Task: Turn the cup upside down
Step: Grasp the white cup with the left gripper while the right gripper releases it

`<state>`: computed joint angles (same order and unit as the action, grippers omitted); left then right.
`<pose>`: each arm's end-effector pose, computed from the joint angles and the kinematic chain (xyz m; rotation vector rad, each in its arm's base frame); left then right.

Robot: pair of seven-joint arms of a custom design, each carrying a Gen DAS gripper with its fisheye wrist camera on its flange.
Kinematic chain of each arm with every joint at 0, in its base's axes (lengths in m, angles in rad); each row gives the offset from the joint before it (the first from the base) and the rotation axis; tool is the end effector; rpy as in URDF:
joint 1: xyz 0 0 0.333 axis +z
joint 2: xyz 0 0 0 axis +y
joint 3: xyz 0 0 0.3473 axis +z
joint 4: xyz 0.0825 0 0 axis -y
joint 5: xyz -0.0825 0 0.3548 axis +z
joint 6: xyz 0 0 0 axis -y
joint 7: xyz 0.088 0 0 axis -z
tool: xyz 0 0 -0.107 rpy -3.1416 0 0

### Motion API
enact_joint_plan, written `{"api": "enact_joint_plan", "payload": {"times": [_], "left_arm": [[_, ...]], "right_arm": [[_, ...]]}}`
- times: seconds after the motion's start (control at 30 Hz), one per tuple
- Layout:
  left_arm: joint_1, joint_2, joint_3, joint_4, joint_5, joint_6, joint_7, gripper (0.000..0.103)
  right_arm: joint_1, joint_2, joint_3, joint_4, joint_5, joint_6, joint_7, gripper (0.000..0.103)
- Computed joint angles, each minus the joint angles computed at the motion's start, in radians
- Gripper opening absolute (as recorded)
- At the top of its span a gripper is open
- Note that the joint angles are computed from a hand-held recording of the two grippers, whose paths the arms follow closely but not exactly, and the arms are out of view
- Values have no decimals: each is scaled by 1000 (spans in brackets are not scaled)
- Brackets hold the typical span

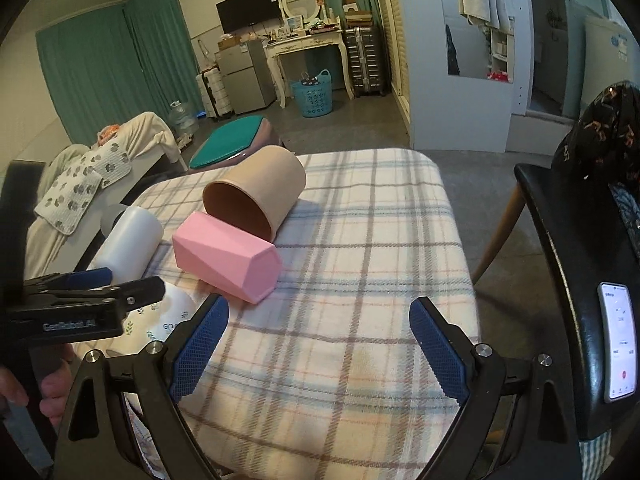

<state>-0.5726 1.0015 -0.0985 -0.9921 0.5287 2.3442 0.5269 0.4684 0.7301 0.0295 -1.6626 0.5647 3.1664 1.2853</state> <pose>0.6638 -0.4724 0.3132 -2.0696 1.8193 -0.5230 0.6600 0.2979 0.3076 -1.8597 1.5237 -0.3729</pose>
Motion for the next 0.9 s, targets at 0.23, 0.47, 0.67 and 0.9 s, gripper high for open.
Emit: {"api": "enact_joint_plan", "payload": {"times": [0.23, 0.47, 0.67, 0.9], "left_arm": [[13, 72, -21, 115, -68, -59, 78, 100], [18, 106, -38, 164, -111, -59, 151, 100], [29, 102, -51, 143, -147, -23, 184, 87], [45, 56, -65, 59, -175, 39, 200, 60]], "right_arm": [[-42, 42, 44, 48, 7, -21, -20, 92], [-44, 60, 46, 68, 14, -16, -16, 92], [-42, 61, 54, 70, 13, -14, -25, 92], [-52, 51, 80, 54, 20, 10, -48, 92]]}}
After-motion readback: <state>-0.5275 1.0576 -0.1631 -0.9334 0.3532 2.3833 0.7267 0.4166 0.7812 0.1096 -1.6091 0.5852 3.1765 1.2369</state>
